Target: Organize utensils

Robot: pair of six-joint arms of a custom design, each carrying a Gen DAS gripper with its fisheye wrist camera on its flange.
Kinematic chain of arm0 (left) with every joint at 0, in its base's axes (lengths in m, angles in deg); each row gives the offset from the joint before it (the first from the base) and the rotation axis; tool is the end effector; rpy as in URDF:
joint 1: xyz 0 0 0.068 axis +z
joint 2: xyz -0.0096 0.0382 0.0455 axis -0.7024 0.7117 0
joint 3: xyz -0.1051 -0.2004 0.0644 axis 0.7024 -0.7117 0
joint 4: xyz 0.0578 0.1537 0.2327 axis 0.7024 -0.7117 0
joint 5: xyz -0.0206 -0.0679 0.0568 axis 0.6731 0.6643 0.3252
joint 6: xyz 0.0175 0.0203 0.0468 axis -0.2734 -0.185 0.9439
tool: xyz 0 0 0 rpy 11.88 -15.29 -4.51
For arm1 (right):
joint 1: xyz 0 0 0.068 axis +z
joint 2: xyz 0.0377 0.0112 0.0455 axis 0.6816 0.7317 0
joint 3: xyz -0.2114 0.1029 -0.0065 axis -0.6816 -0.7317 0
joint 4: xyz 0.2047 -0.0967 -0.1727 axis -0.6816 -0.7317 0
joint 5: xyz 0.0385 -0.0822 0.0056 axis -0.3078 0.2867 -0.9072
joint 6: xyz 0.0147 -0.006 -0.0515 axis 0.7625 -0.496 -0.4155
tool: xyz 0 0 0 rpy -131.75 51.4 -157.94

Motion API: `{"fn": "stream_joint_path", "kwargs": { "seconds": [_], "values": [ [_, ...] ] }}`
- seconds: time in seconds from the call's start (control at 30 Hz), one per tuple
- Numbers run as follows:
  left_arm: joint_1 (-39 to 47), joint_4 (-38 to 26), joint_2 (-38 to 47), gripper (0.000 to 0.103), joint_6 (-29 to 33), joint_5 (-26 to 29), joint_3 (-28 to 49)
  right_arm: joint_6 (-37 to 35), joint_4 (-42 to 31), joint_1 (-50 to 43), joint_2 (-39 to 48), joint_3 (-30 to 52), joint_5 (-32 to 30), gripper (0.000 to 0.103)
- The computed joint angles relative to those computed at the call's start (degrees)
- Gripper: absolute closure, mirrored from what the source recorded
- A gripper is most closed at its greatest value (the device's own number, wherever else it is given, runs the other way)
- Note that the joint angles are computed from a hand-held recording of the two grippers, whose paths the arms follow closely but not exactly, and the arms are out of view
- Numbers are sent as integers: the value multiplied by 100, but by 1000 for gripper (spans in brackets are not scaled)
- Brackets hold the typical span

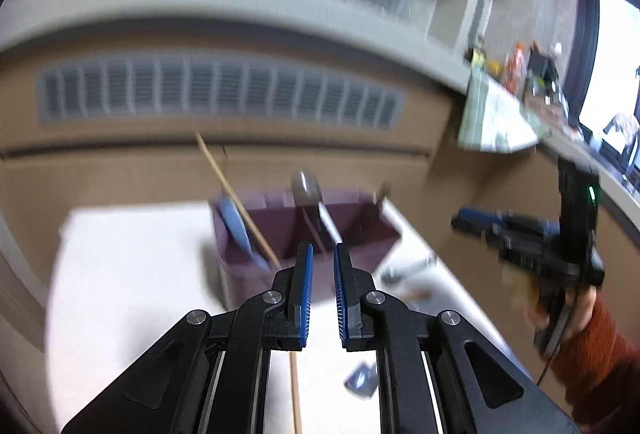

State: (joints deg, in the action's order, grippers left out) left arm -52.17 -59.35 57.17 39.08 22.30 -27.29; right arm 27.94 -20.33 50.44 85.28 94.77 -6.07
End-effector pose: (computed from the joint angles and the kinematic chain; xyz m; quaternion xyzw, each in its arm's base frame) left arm 0.2876 -0.0496 0.1421 0.0733 0.8746 -0.2050 0.4332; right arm 0.3202 0.0513 0.1390 -0.1705 0.8676 0.1187 0.4518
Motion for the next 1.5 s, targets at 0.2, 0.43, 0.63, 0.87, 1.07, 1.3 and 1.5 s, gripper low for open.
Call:
{"fn": "stream_joint_path", "kwargs": {
  "seconds": [0.2,0.43,0.63,0.87,1.07,1.3,1.5],
  "values": [
    [-376,236,1857,82,-45,272,584,-15,-687,-936,2453,1792,-496,77],
    [-494,338,2265,82,-331,-89,532,318,-1652,-1464,4281,3577,-916,77],
    [-380,426,2311,81,-317,-176,391,-821,-2735,-1490,3790,2701,-2313,75],
    [-310,513,2094,75,-114,-370,18,-1105,-1004,-506,2479,1040,-230,75],
    [-246,414,1809,68,28,-399,-310,-502,-601,-202,3268,1789,427,69],
    [-301,353,1917,67,151,-553,-352,-386,-999,33,4072,3040,781,42],
    [-520,56,2146,67,241,-898,23,-524,-661,-33,3771,2594,859,78]
  ]
}}
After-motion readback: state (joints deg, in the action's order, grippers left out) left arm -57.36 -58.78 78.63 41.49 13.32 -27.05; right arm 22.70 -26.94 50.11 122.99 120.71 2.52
